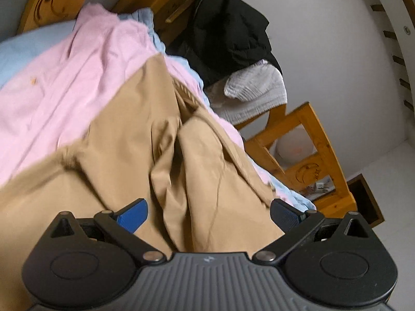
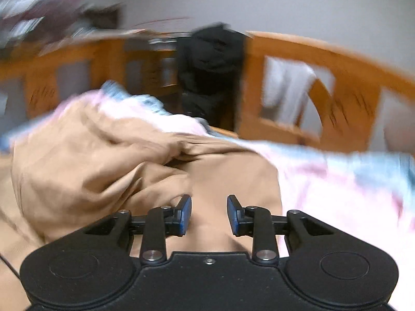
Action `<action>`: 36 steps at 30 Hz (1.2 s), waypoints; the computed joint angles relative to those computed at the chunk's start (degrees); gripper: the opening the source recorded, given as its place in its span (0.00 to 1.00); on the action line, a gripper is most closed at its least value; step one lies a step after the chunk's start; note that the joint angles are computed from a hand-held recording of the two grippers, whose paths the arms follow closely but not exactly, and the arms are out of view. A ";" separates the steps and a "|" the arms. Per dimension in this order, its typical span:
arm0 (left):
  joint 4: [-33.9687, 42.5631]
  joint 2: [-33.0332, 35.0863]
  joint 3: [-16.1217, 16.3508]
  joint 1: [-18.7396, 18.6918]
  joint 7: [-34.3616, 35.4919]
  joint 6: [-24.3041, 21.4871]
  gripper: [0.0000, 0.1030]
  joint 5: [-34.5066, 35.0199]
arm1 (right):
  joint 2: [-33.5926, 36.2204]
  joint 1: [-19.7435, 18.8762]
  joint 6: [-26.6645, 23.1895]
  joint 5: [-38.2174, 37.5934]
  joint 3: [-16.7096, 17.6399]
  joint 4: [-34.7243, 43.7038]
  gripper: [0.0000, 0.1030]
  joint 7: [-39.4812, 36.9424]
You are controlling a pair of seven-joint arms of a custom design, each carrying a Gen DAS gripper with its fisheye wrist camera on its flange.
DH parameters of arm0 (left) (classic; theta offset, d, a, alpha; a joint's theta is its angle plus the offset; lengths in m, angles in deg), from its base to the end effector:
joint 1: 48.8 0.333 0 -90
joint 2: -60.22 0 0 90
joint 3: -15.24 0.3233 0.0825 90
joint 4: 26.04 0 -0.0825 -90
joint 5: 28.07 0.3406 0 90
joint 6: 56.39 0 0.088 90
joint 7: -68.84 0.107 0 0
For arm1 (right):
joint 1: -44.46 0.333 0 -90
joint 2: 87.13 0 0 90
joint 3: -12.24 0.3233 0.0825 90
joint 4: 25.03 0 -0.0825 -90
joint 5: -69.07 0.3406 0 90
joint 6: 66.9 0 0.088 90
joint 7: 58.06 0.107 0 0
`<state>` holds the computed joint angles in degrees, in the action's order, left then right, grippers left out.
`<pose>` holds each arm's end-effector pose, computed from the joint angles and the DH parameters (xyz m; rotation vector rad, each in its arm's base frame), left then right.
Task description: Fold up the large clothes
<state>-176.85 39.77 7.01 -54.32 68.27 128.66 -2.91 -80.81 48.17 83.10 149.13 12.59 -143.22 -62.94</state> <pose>0.3878 -0.1426 0.5063 -2.5476 0.9347 -1.3733 0.5600 0.0172 0.4461 -1.9443 1.0273 -0.4278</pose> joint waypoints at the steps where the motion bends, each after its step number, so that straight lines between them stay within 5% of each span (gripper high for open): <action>1: 0.72 0.35 -0.56 1.05 0.16 -0.38 0.98 0.34 | 0.63 -0.89 -3.86 -4.13 -1.04 1.13 0.32 9.97; 5: 3.15 1.61 -4.31 6.48 -1.47 -3.28 0.94 2.09 | 5.88 -4.90 -21.52 -13.68 -2.81 8.90 0.40 38.23; 10: 4.50 2.93 -1.12 3.46 -0.55 -8.45 0.83 1.63 | 10.21 -6.70 -29.75 -17.12 -1.60 13.74 0.42 51.30; 13: 5.21 4.95 1.17 1.70 1.64 -7.31 0.78 0.78 | 11.95 -7.04 -30.37 -15.95 -0.75 14.90 0.42 56.74; 15: 6.02 6.21 3.00 -0.29 3.62 -7.82 0.66 -1.44 | 12.90 -7.16 -29.46 -14.55 -0.08 15.63 0.34 57.81; 16: 6.68 7.12 3.94 -1.42 4.69 -8.31 0.53 -3.06 | 13.43 -6.80 -28.26 -14.54 0.26 16.26 0.18 57.81; 17: 7.17 7.92 5.14 -2.90 6.30 -8.63 0.33 -5.15 | 13.70 -6.51 -26.90 -14.38 0.65 16.58 0.17 56.93; 18: 7.45 8.68 6.29 -4.37 8.28 -8.04 0.24 -7.26 | 13.87 -6.34 -25.27 -13.62 1.10 16.74 0.15 55.16; 20: 9.23 9.79 3.85 -2.31 7.93 -9.39 0.10 -6.26 | 13.21 -5.67 -20.43 -11.46 2.09 16.38 0.10 49.63; 26: 18.81 15.02 -2.02 1.87 3.77 -19.31 0.02 4.35 | 13.58 -3.02 -7.99 -3.22 5.02 19.38 0.08 24.91; 33: 24.09 18.13 -1.71 1.02 -0.81 -25.33 0.01 14.20 | 20.25 -1.80 -1.82 -6.64 6.40 24.11 0.10 26.37; 36: 23.98 17.07 -1.54 0.88 -2.97 -27.57 0.01 16.61 | 18.71 -2.91 -1.20 -6.61 6.65 20.87 0.24 26.93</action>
